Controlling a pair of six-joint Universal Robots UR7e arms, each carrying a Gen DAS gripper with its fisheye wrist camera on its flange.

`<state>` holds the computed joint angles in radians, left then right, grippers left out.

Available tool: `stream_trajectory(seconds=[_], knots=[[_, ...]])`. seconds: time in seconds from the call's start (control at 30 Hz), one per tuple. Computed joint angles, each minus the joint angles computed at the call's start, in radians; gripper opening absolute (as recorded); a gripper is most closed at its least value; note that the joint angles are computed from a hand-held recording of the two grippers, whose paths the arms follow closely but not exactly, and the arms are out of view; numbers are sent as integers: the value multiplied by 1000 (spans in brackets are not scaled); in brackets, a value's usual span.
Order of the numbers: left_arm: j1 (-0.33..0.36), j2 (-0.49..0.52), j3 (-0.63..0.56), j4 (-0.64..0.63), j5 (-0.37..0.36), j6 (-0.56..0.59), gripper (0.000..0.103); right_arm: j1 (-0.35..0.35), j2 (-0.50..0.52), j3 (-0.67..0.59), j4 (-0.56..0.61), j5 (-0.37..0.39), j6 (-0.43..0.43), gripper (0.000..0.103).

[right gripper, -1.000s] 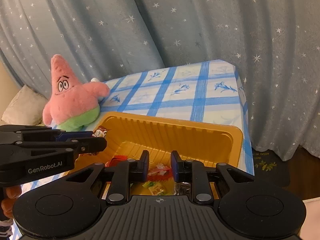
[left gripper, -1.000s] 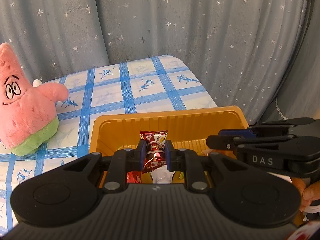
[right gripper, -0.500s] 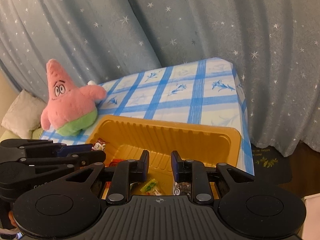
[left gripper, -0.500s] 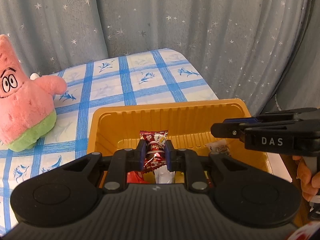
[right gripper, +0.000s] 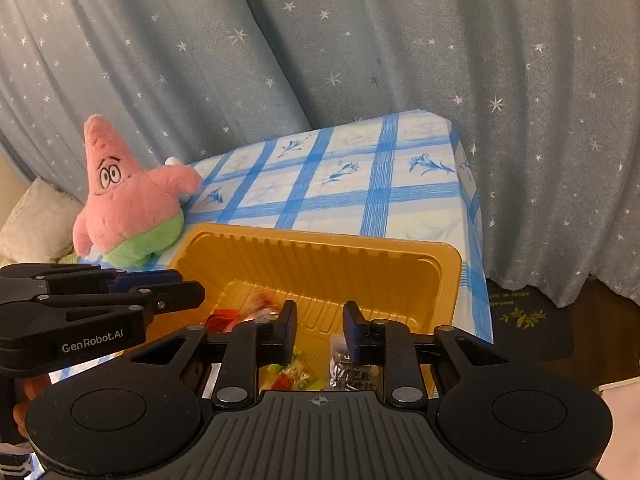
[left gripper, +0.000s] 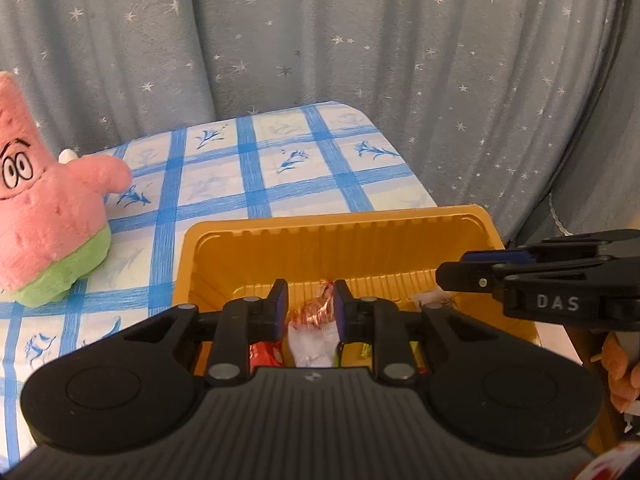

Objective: Organize snacks
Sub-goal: 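Carry both candies over the orange tray and open both grippers to drop them, then move both grippers back from the tray toward the remaining red candies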

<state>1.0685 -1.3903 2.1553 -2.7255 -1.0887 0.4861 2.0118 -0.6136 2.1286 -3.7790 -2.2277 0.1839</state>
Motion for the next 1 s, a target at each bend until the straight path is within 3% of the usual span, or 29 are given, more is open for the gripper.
stream_trajectory(seconds=[0.07, 0.13, 0.57, 1.0], knots=[[1, -14, 3, 13, 3, -9, 24, 11, 0, 2, -1, -15, -2, 62], [3, -33, 9, 26, 4, -16, 26, 28, 9, 2, -29, -34, -25, 67], [-27, -203, 74, 157, 29, -134, 35, 117, -17, 38, 25, -68, -1, 77], [-142, -493, 182, 363, 87, -312, 42, 244, -63, 118, 80, -125, 109, 79]])
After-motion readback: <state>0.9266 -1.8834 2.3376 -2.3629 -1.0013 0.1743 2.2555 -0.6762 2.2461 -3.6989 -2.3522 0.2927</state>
